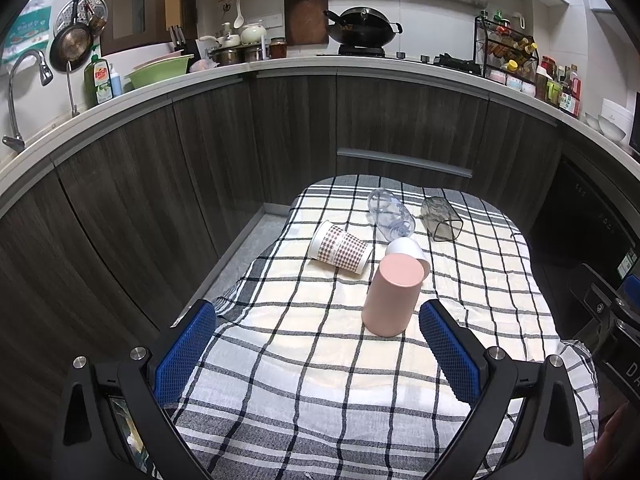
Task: Flip cup upside down
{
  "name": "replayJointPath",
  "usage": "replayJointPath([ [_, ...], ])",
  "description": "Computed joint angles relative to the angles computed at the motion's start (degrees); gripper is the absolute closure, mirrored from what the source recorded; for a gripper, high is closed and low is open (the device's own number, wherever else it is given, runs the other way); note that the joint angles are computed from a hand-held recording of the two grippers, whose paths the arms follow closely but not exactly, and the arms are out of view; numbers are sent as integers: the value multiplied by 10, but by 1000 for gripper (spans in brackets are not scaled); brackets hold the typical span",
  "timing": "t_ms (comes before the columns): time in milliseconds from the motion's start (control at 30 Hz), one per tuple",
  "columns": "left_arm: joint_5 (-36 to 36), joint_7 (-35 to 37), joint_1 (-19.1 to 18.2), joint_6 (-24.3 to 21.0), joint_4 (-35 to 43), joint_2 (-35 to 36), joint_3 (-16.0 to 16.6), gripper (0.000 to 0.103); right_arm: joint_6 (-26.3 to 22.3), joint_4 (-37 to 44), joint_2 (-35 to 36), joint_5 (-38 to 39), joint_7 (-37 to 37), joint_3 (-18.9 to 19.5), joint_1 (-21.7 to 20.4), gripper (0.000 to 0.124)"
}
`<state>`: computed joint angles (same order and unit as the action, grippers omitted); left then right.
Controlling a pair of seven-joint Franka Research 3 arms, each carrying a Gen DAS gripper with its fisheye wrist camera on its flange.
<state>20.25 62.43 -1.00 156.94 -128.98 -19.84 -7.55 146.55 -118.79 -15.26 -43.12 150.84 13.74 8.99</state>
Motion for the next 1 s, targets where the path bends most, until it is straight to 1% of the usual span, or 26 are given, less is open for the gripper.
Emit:
replayJointPath([
  [200,3,-1,2,-6,12,13,-2,0,5,-9,-5,8,-7,-4,0,21],
  [300,0,2,0,-10,24,24,-1,0,4,5,11,4,-2,0,-3,21],
  [367,7,-2,3,-12,34,33,-4,0,15,6,21,-3,5,-7,-6,21],
  [567,10,-4,2,-27,67,66,-4,0,15,34,49,1,-5,-23,5,21],
  [1000,20,-7,-2,-59,146,136,-3,0,10,97,108,30,-56,-62,35,21],
])
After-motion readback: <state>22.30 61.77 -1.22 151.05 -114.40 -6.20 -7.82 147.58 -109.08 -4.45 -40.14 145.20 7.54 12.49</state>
